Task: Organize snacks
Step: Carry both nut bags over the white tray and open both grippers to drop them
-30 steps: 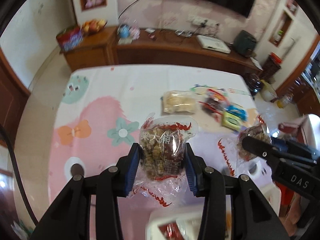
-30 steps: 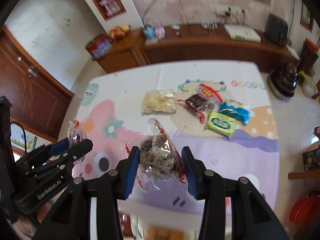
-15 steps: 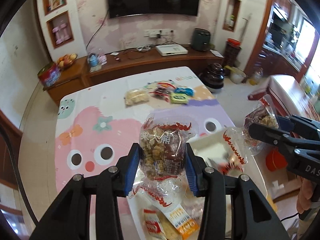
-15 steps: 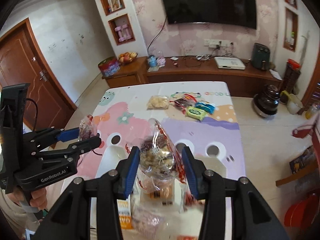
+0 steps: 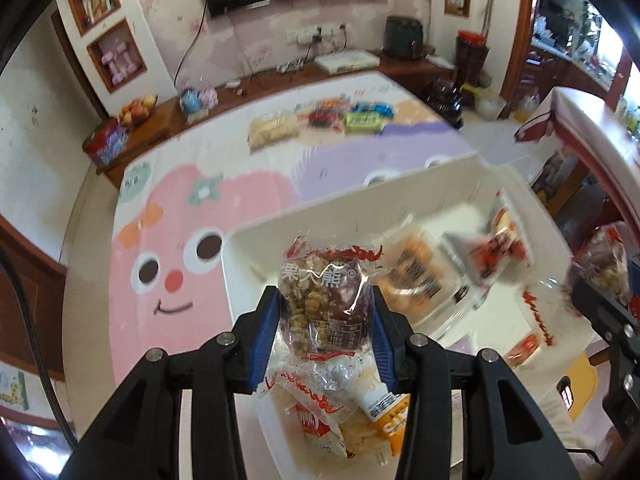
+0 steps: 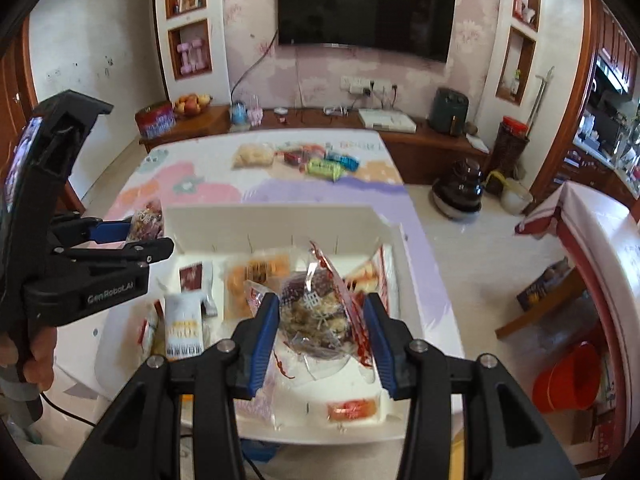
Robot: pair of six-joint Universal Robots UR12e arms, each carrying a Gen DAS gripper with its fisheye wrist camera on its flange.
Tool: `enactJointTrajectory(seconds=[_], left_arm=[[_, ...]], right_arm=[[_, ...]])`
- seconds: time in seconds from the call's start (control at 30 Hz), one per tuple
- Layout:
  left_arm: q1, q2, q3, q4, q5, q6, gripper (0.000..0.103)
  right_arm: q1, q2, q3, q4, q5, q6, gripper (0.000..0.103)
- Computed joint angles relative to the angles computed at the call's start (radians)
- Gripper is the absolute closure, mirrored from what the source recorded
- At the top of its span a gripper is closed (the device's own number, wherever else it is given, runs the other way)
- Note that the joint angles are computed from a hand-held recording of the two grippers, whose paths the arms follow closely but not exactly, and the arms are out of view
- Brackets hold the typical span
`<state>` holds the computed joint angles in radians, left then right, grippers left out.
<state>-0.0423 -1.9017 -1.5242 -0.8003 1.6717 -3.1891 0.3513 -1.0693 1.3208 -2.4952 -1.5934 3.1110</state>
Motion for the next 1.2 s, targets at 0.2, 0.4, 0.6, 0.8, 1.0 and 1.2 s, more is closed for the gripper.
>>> enactJointTrajectory(seconds=[0.2,0.4,0.6,0.8,1.0,1.2], left_arm=[[-0.005,-0.009,0.0,-0.015,0.034,-0.023,0.062],[-0.016,-0.008,0.0,-0.024,0.052,-0.027,0.062],[-0.022,-0.005,0.0,-0.028,0.057,-0.017,0.061],[-0.023,0.001,-0.005,-0.025,0.056,-0.03,0.06],[-0.029,0.009,-0.021,0.003,0.073,-0.031,0.023],[-0.028,0.014,-0.026,0.008,0.079,-0.04,0.023]], right_arm=[[0.004,0.001,0.009,-0.016,-0.046,0.011,0.059],[0.005,-0.006,0.024,-0.022,-0.056,0.003,0.058],[0.014,-0.01,0.038,-0.059,-0.093,-0.012,0.058],[0.018,-0.013,0.044,-0.085,-0.118,-0.023,0.055],[0.02,-0.012,0.045,-0.096,-0.121,-0.024,0.049],[0.024,-0.011,0.043,-0.103,-0.127,-0.028,0.049]])
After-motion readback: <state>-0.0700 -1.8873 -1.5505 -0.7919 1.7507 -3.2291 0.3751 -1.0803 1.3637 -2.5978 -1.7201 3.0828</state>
